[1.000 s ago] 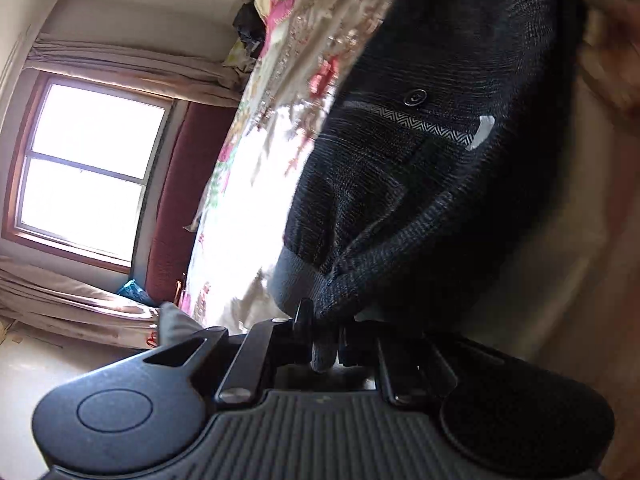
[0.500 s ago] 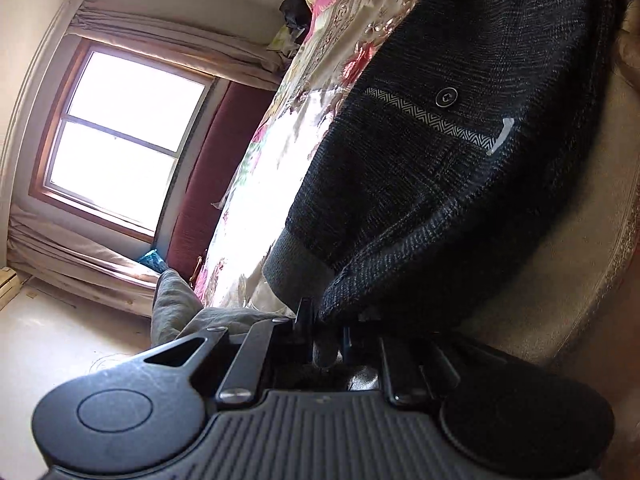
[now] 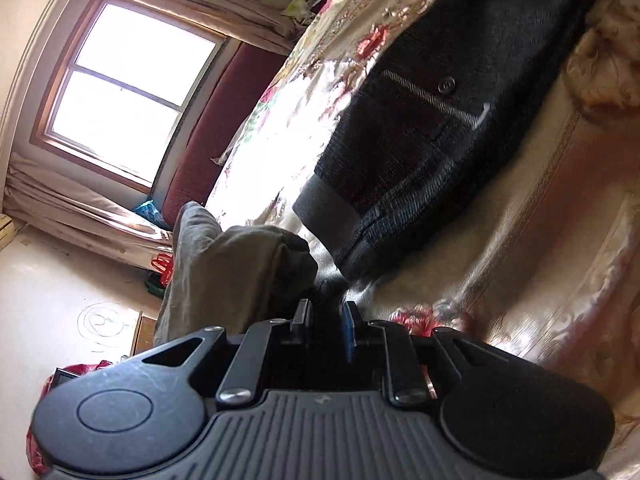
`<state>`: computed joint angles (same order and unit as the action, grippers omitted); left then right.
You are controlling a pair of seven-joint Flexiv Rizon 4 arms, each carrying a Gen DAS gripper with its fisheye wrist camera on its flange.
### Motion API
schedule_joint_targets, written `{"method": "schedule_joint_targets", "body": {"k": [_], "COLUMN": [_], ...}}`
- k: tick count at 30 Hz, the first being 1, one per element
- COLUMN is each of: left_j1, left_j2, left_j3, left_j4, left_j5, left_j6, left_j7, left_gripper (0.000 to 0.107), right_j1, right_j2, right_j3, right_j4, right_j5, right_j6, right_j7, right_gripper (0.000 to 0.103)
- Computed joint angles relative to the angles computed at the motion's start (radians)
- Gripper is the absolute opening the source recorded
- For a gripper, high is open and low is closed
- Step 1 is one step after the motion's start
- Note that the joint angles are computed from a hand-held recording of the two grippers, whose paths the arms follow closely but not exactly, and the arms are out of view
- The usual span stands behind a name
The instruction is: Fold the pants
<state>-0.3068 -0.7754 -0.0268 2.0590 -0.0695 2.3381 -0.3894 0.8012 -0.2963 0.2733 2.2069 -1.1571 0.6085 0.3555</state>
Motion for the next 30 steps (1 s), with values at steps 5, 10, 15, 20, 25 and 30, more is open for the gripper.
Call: {"method": "schedule_joint_targets", "body": {"k": [5,10,15,20,25,30], "left_j1": [0.102,0.154,0.15,0.046,-0.047,-0.043], "left_j2": [0.074,0.02,-0.047,-0.081,-0.111,-0.108], "left_j3": [-0.2,-0.403,-0.525,-0.504,-0.431,-0.431], "left_j4": [0.019,-0.05,-0.131,-0.189,-0.272,-0.29], "left_j5": [0.131,0.281,0.311,0.257,0.205,0.18], "left_j6": [-0.152,-0.292,-0.415,-0.462,-0.49,-0.517], "left_j7": [-0.2,-0.325,-0.392,-0.419,-0.421,-0.421], "left_gripper": [0.035,0.035,0.036,0.04,0.039,0.029], "right_j1": [-0.102,-0.277,-0.376,-0.392,-0.414,-0.472], "right_j2": [0.06,0.021,-0.096,-0.224,-0.196,-0.036], "right_j3": [-0.06,-0.149,-0.212,-0.245,-0.292,-0.336], "right_j4": [0.058,0.024,-0.084,-0.21,-0.148,0.02], "right_j5": [-0.091,-0.194,-0.147,0.071,0.119,-0.211], "right_j6": [0.046,0.174,0.239,0.179,0.229,0.4], "right_j7": [0.176,0.277,0.3,0.125,0.194,0.521], "right_gripper": [0.029,0.04,0.04,0.038,0.006,0.004]}}
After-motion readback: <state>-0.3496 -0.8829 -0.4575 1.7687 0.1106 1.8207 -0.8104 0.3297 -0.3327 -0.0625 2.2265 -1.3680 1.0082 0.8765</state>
